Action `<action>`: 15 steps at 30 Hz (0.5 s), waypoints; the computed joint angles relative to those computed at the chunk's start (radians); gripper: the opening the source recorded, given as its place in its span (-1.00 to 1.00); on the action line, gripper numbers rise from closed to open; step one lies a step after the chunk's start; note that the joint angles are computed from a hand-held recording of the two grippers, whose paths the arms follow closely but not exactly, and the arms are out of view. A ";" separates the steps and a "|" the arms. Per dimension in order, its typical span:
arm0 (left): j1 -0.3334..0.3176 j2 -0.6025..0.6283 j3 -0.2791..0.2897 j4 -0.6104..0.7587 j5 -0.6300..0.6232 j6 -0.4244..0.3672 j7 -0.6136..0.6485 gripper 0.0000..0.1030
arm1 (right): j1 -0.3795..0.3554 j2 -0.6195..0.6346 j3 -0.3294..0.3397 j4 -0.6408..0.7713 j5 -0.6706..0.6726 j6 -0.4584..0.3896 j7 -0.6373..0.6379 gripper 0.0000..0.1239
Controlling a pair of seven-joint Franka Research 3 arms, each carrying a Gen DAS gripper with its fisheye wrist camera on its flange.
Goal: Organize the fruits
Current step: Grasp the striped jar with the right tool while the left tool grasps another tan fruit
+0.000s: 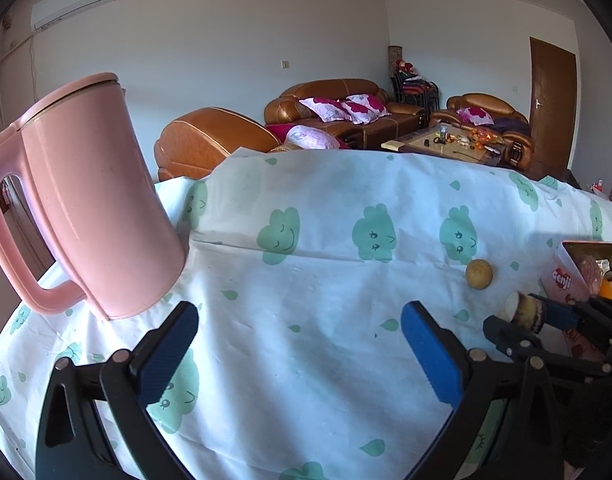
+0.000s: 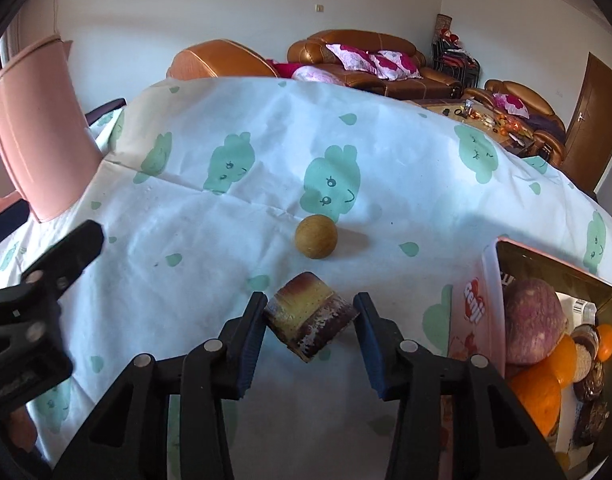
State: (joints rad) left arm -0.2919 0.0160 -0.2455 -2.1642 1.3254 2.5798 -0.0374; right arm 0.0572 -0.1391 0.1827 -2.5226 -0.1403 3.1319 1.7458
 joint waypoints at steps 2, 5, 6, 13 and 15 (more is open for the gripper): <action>0.002 0.003 0.003 -0.002 0.024 0.029 -0.012 1.00 | -0.019 -0.061 0.020 -0.078 0.012 0.105 0.009 -0.25; 0.011 0.018 0.011 0.004 0.037 0.121 -0.004 1.00 | -0.101 -0.155 0.106 -0.188 0.063 0.234 0.000 -0.25; 0.014 0.023 0.015 0.006 0.039 0.155 0.004 1.00 | -0.135 -0.183 0.144 -0.215 0.092 0.259 -0.011 -0.25; 0.023 0.103 0.023 0.068 -0.089 0.358 0.112 0.93 | -0.321 -0.287 0.318 -0.299 0.296 0.402 -0.116 -0.25; 0.007 0.155 0.018 0.118 -0.196 0.366 0.238 0.75 | -0.292 -0.286 0.267 -0.302 0.305 0.413 -0.131 -0.25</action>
State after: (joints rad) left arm -0.2852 0.1711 -0.2276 -2.0466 1.1298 2.9461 0.2005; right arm -0.2347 -0.4249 0.4494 -2.8247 0.1642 3.5447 1.6145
